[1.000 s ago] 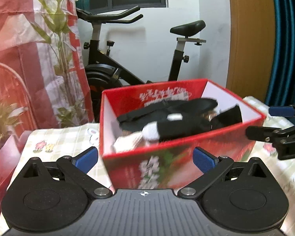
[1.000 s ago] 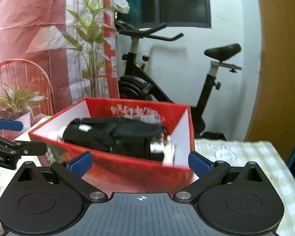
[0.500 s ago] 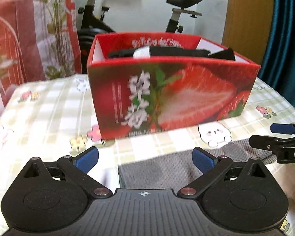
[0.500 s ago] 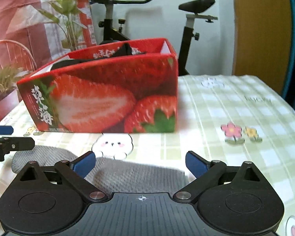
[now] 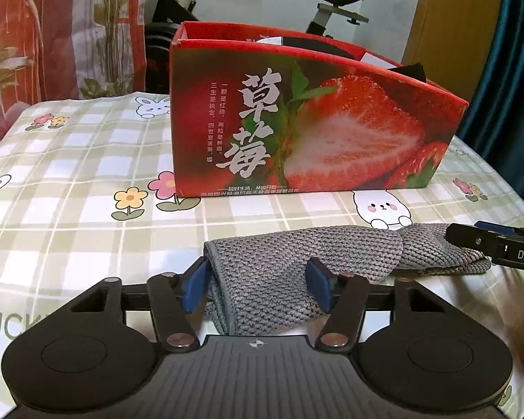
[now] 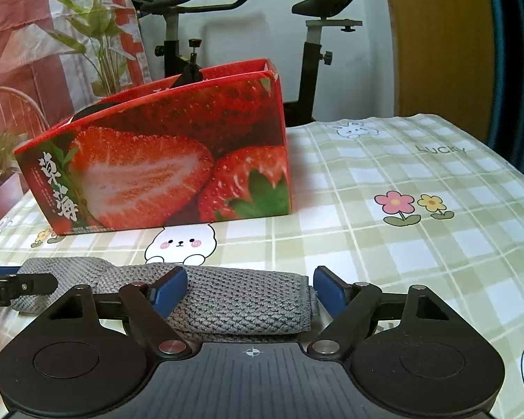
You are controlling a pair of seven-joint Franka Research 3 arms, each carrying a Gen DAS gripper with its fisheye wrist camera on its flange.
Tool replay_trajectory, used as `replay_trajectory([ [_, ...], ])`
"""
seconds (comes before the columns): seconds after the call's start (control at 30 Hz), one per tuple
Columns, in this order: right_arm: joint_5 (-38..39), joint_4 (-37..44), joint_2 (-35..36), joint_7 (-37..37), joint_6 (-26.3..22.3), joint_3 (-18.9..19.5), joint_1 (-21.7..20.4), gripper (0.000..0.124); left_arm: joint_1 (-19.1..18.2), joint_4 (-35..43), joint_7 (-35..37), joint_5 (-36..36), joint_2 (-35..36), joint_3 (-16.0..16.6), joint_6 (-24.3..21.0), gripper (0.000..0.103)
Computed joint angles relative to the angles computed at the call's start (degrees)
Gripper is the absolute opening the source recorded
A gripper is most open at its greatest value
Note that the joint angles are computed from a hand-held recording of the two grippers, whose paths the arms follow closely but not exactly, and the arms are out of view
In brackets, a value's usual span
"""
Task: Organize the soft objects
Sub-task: 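Move both grippers to the grey knit cloth and close on it, then lift the grey cloth with both grippers and carry it over the red box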
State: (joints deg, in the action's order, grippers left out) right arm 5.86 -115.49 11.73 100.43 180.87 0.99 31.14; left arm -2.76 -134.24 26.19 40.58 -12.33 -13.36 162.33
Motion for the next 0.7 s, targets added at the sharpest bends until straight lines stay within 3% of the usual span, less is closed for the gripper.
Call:
replay_trajectory([
  [0.17, 4.2, -0.8, -0.2, -3.8, 0.9, 4.7, -3.9, 0.071, 1.1, -1.4, -4.6, 4.0, -1.4, -1.6, 0.5, 0.049],
  [0.47, 9.0, -0.5, -0.1, -12.0, 0.5, 8.9, -6.7, 0.067, 1.6, -4.9, -10.7, 6.4, -4.6, -2.5, 1.5, 0.043],
  [0.53, 8.2, -0.7, -0.2, -11.5, 0.8, 6.8, -4.5, 0.067, 1.9, -5.5, -11.6, 6.7, -5.2, -2.8, 1.9, 0.043],
  [0.7, -0.5, -1.5, -0.4, -2.7, 2.3, -6.7, 7.3, 0.068, 2.4, -5.6, -12.3, 7.6, -5.3, -3.5, 1.5, 0.043],
])
